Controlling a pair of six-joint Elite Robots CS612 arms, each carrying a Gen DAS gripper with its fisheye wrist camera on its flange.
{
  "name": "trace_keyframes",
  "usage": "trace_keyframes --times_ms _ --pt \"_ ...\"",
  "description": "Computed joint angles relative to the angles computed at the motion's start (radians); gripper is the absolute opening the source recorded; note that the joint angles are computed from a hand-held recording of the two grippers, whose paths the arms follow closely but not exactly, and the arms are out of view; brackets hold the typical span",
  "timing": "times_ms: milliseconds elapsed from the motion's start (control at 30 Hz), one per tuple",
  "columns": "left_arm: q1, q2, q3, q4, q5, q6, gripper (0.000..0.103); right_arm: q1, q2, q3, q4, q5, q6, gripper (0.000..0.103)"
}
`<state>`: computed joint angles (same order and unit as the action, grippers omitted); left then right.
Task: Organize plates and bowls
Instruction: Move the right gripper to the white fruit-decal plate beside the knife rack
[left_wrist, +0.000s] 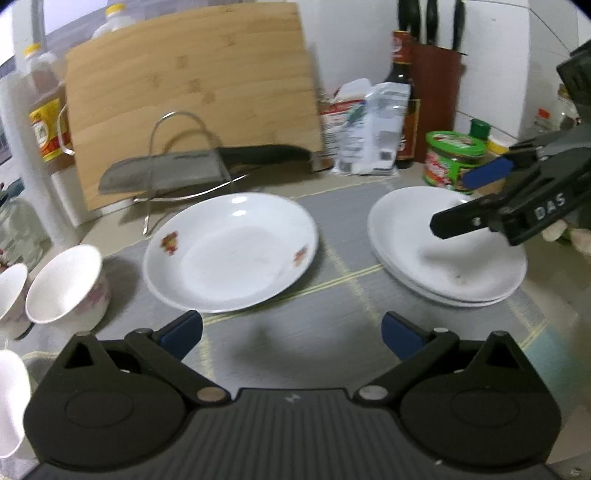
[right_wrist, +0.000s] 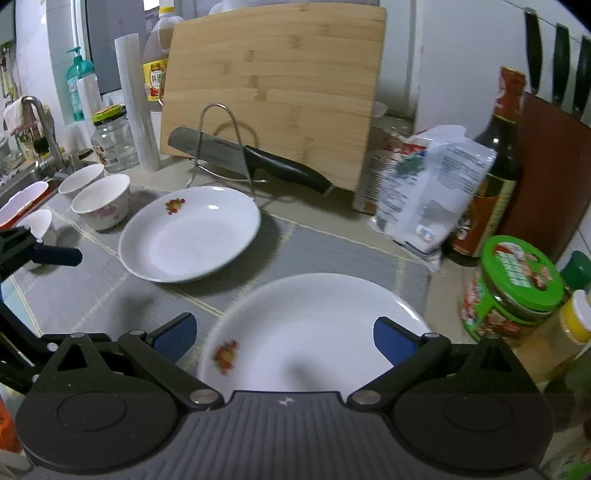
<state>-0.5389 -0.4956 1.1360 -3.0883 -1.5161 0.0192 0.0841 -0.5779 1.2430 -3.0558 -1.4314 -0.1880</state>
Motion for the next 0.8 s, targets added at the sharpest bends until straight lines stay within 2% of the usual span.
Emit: trace_keyframes --times_ms 267,433,500,700,800 --pt "0.043 0.021 -0.005 0.002 -0.054 0.044 0.102 0.055 0.028 -0.07 0.059 -0.095 0.043 0.103" --pt "0.063 0.043 -0.029 0.0 -0.064 0.077 0.102 0.081 0.049 -0.121 0.107 -0.131 0.094 0.103" --pt "0.071 0.053 -0.044 0.002 -0.089 0.08 0.102 0.09 0.055 -0.136 0.123 -0.151 0.102 0.103" --pt "0.077 0.077 -0.084 0.027 -0.128 0.104 0.102 0.105 0.065 -0.166 0.164 -0.178 0.109 0.103" --pt "0.073 0.085 -0.098 0.04 -0.118 0.099 0.102 0.104 0.072 -0.181 0.185 -0.173 0.108 0.103"
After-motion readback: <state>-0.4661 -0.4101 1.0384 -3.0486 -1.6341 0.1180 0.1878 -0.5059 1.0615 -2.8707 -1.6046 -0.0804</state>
